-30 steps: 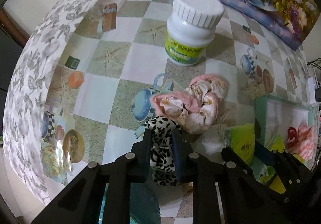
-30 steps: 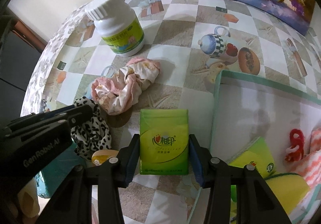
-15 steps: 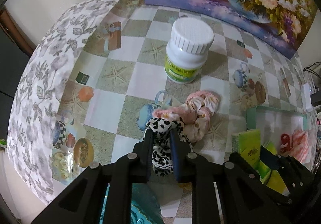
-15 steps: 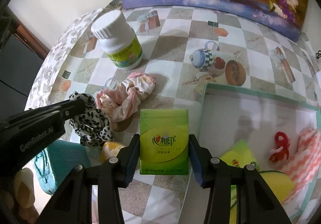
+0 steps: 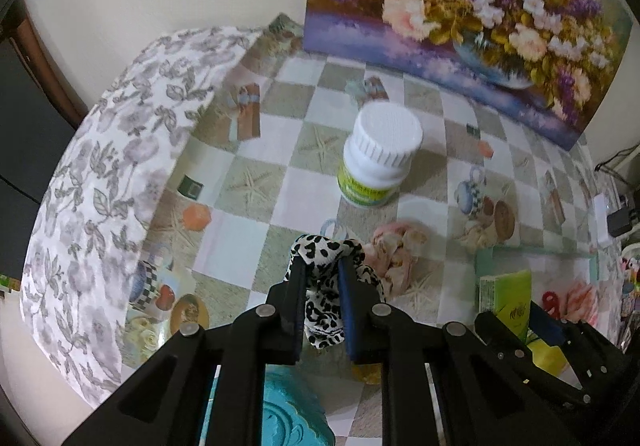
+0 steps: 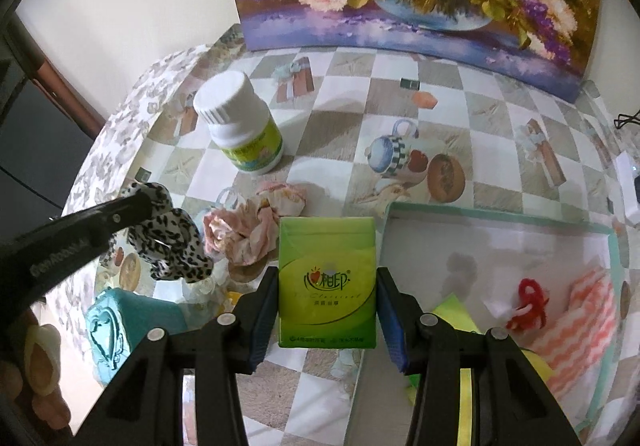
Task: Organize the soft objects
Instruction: 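Carry the tissue pack and scrunchie over the tray with both grippers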
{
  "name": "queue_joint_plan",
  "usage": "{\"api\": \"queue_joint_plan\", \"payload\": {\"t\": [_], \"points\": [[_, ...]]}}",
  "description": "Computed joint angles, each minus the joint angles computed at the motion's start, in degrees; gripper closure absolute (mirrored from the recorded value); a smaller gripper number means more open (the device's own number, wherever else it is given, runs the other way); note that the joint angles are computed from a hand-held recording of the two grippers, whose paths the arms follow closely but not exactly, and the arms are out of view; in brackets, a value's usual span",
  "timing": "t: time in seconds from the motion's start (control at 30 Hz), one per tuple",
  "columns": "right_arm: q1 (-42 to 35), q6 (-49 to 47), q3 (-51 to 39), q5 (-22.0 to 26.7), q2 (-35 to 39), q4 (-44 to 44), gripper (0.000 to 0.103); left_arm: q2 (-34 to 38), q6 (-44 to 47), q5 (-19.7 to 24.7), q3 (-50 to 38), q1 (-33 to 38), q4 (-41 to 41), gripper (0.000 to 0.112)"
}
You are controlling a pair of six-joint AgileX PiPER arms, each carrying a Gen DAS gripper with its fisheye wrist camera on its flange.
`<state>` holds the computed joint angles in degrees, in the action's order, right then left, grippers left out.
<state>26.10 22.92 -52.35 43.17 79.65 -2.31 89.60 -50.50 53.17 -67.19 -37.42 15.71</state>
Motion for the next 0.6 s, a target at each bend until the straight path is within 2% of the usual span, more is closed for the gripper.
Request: {"api": "queue_joint_plan", "payload": {"t": [0.37, 0.6], "points": [[-1.60, 2.34, -2.57, 3.25, -5.30, -3.34, 0.054, -6.31, -3.92, 2.79, -2.73, -3.12, 5.85, 0.096], [-7.48, 0.88, -2.71, 5.76, -8.67, -3.82, 0.054, -6.84, -6.04, 3.54, -4.63, -5.94, 7.25, 0.097]]}}
